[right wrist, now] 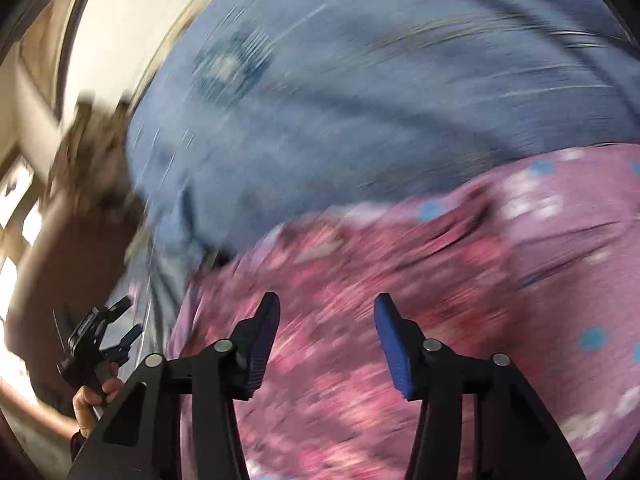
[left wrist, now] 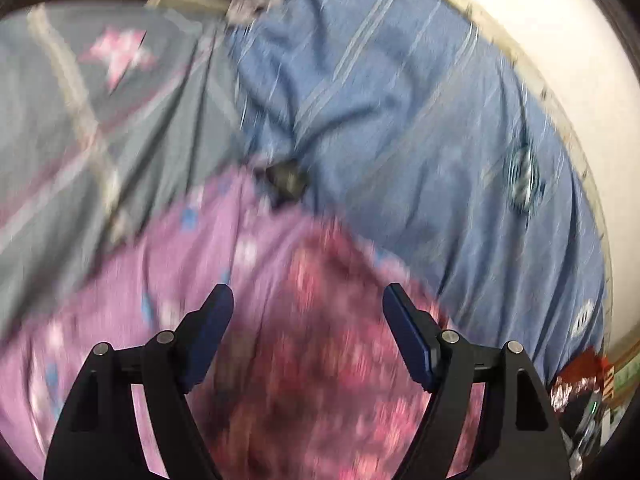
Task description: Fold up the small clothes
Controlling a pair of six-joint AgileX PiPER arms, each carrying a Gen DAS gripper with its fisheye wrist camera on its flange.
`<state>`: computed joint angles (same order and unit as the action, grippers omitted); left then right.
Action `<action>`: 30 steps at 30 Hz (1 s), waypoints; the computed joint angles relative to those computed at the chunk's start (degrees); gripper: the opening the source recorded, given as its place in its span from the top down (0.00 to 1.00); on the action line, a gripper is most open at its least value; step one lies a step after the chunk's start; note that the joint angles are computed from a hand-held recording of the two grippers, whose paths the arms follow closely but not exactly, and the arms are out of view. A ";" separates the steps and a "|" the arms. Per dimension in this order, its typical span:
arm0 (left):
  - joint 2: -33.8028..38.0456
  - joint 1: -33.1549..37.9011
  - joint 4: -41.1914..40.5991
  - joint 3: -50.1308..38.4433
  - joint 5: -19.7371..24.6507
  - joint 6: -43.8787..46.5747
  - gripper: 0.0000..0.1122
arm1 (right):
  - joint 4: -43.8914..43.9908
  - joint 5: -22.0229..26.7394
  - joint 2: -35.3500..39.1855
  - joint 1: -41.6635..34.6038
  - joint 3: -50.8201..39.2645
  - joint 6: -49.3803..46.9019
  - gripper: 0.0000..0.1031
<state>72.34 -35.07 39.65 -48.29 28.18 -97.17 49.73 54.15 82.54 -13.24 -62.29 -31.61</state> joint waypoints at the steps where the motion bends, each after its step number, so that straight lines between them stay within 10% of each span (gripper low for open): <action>1: 0.50 -2.46 2.63 1.56 0.58 -4.72 0.31 | -2.99 -1.72 0.42 5.56 -0.50 3.79 0.55; 10: 11.33 -6.83 3.40 -3.10 7.59 0.28 0.31 | -24.18 -13.43 16.40 35.45 -13.27 29.58 0.60; 18: 17.14 -3.64 -5.55 -10.13 9.58 14.18 0.31 | -40.82 -6.53 42.00 36.76 -46.74 50.07 0.63; 30: 17.32 -9.62 -0.22 -13.65 17.36 13.10 0.31 | -35.51 -16.45 13.40 28.21 -15.39 40.51 0.59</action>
